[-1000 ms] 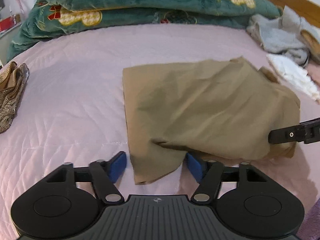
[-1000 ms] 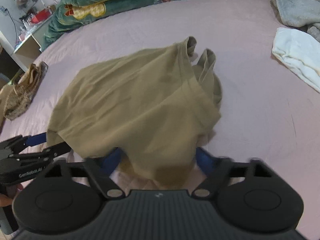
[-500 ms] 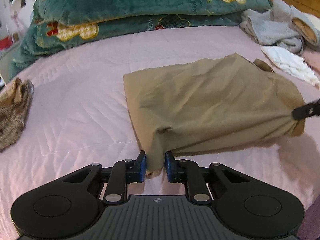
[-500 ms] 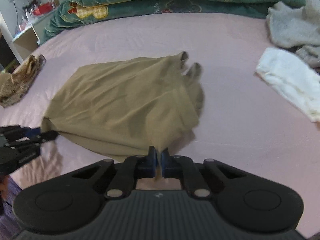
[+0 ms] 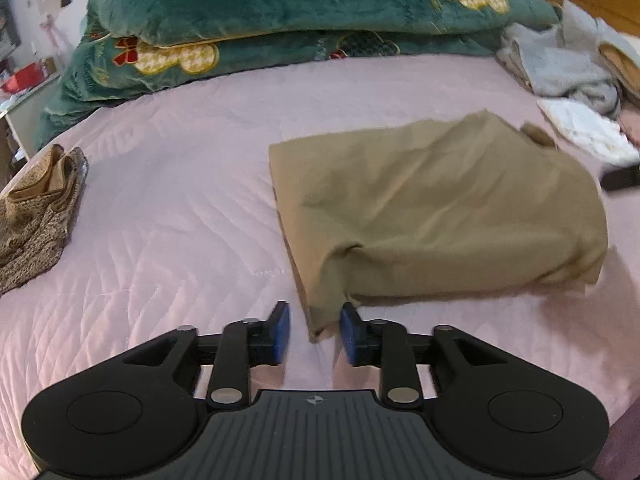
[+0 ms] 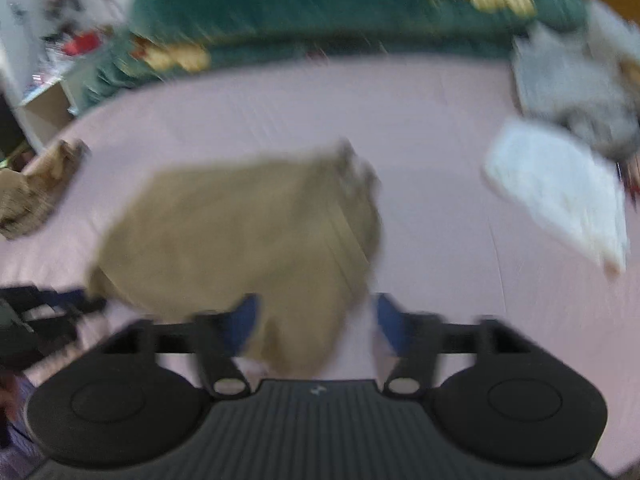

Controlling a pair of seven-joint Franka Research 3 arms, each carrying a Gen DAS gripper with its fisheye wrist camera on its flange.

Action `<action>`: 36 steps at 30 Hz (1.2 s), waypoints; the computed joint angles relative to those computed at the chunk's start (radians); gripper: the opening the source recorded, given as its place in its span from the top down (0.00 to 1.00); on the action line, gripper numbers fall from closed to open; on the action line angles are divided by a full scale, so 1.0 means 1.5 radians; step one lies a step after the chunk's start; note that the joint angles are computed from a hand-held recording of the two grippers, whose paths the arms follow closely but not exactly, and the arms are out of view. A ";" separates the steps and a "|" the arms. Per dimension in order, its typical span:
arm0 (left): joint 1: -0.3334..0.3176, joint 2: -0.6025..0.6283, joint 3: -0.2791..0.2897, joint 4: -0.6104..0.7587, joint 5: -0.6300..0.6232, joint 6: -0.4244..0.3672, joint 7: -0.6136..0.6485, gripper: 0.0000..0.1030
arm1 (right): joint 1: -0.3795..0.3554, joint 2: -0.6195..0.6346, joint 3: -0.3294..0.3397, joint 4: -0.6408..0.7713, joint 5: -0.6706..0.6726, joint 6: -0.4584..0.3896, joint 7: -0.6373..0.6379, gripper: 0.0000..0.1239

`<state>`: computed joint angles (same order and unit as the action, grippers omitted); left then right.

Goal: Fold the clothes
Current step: 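Release the shirt and smooth the folded bundle with both grippers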

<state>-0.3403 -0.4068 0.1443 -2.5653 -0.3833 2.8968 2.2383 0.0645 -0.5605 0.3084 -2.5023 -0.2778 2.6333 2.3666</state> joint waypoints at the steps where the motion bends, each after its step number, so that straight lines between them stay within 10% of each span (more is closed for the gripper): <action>1: 0.000 -0.002 0.000 0.002 -0.003 -0.001 -0.003 0.60 | -0.017 0.016 0.017 0.025 -0.026 0.003 0.002 0.29; 6: 0.005 -0.003 -0.010 0.014 0.008 0.017 -0.022 0.49 | -0.054 0.148 0.044 0.148 -0.147 -0.042 0.002 0.23; 13: -0.072 0.026 0.035 0.064 -0.048 0.035 0.016 0.43 | -0.023 0.247 -0.046 0.197 -0.120 0.009 0.049 0.23; 19: -0.036 0.095 -0.020 0.108 -0.059 0.024 0.012 0.42 | 0.012 0.329 -0.112 0.251 -0.086 -0.007 0.061 0.23; 22: -0.013 0.116 -0.045 0.110 -0.062 0.024 0.026 0.41 | 0.039 0.359 -0.139 0.264 -0.052 -0.006 0.011 0.32; 24: -0.013 0.119 -0.047 0.107 -0.086 0.029 0.056 0.38 | 0.056 0.365 -0.155 0.257 -0.019 0.014 -0.033 0.78; 26: -0.010 0.118 -0.050 0.107 -0.105 0.029 0.078 0.35 | 0.068 0.351 -0.163 0.240 -0.050 0.033 -0.016 0.90; 36: 0.001 0.099 -0.069 0.100 -0.149 0.021 0.106 0.31 | 0.058 0.303 -0.151 0.197 -0.210 -0.022 0.080 0.89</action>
